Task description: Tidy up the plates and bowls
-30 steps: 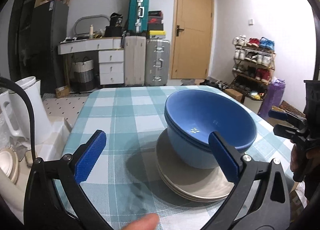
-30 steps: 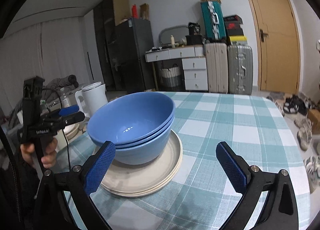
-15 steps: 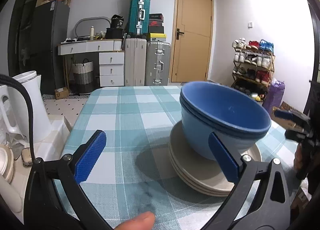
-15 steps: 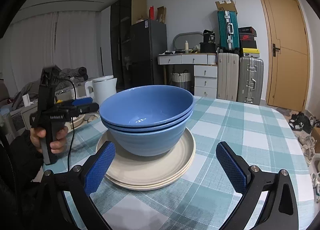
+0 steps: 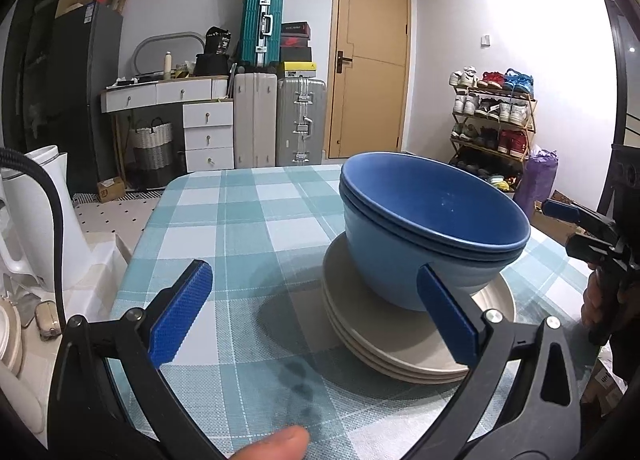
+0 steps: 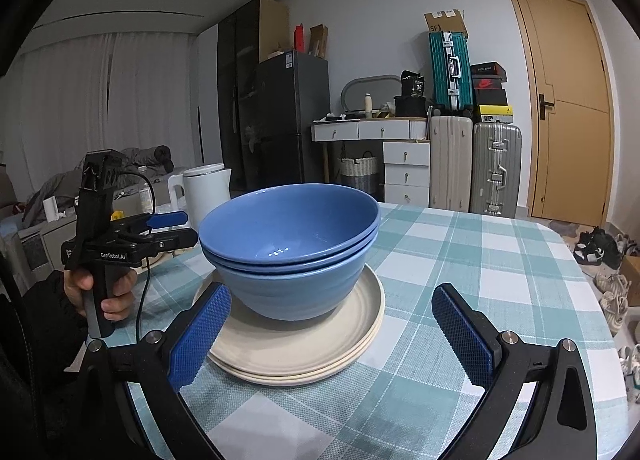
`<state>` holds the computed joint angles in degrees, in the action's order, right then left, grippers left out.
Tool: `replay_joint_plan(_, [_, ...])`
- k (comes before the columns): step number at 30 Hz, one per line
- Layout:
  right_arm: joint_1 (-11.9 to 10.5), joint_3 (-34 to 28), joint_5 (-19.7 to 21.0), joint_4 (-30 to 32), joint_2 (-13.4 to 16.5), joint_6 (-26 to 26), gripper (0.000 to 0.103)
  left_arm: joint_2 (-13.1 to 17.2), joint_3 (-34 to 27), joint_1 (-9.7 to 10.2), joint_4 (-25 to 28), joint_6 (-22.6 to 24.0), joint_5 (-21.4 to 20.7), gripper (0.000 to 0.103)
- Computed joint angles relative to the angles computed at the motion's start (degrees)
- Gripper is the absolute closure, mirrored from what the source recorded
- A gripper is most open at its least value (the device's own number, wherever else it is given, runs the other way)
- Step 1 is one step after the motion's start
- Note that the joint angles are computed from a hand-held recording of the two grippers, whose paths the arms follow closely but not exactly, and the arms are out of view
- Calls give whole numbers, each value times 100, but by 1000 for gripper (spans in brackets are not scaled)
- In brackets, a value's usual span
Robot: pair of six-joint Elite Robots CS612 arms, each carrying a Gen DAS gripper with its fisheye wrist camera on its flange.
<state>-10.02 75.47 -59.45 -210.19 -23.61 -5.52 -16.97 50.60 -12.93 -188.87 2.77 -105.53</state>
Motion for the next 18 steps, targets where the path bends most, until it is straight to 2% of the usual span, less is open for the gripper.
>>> replay_joint_plan(18, [1, 11, 3, -50, 7, -17, 0, 20, -30, -2, 27, -14, 6, 1])
